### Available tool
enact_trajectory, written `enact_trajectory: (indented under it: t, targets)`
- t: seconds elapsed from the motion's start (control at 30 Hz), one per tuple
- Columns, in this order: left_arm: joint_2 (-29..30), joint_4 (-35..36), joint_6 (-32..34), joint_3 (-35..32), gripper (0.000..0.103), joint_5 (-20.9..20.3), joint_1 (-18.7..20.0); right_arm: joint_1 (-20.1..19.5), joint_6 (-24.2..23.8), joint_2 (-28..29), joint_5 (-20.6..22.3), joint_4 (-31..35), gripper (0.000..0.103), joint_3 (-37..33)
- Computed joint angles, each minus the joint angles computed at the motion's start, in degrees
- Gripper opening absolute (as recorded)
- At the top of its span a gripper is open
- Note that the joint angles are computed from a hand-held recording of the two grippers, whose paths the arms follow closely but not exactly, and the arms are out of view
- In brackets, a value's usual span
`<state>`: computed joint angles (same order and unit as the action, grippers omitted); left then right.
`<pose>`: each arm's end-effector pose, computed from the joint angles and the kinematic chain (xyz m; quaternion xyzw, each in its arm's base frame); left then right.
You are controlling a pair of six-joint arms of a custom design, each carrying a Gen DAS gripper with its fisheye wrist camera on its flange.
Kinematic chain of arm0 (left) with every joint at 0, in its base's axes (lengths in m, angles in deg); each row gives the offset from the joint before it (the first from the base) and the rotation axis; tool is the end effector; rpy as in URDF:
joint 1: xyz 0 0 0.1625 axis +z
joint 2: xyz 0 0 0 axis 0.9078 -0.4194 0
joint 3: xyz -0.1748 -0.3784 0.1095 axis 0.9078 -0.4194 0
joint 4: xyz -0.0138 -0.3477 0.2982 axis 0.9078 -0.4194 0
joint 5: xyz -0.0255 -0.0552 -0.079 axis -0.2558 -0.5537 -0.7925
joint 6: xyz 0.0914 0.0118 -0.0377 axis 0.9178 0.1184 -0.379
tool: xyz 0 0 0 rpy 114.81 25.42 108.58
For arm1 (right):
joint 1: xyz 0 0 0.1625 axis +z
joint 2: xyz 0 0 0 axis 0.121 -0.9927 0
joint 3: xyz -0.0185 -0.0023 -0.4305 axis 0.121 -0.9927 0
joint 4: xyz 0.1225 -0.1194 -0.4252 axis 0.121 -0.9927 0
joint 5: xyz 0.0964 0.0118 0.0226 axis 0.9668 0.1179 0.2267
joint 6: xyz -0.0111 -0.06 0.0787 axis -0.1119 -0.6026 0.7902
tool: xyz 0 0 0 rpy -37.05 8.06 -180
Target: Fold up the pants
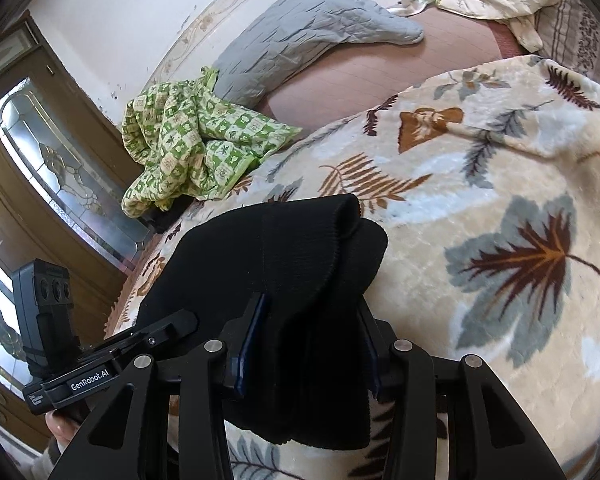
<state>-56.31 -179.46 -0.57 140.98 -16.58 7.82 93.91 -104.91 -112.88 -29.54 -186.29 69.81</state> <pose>0.0083 -0.6251 0.2846 0.0463 0.8947 -0.3765 0.2360 0.2811 -0.7000 -0.0576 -0.2957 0.9019 -0.3145 0.0175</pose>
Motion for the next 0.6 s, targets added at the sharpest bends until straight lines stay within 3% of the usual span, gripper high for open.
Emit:
enact_trajectory:
  t: [0.6]
  targets:
    - [4.1,2.2,0.3,-7.0,0.047,-1.5,2.1,2.4,-3.6,3.1,-5.2,7.1,0.042,-10.1]
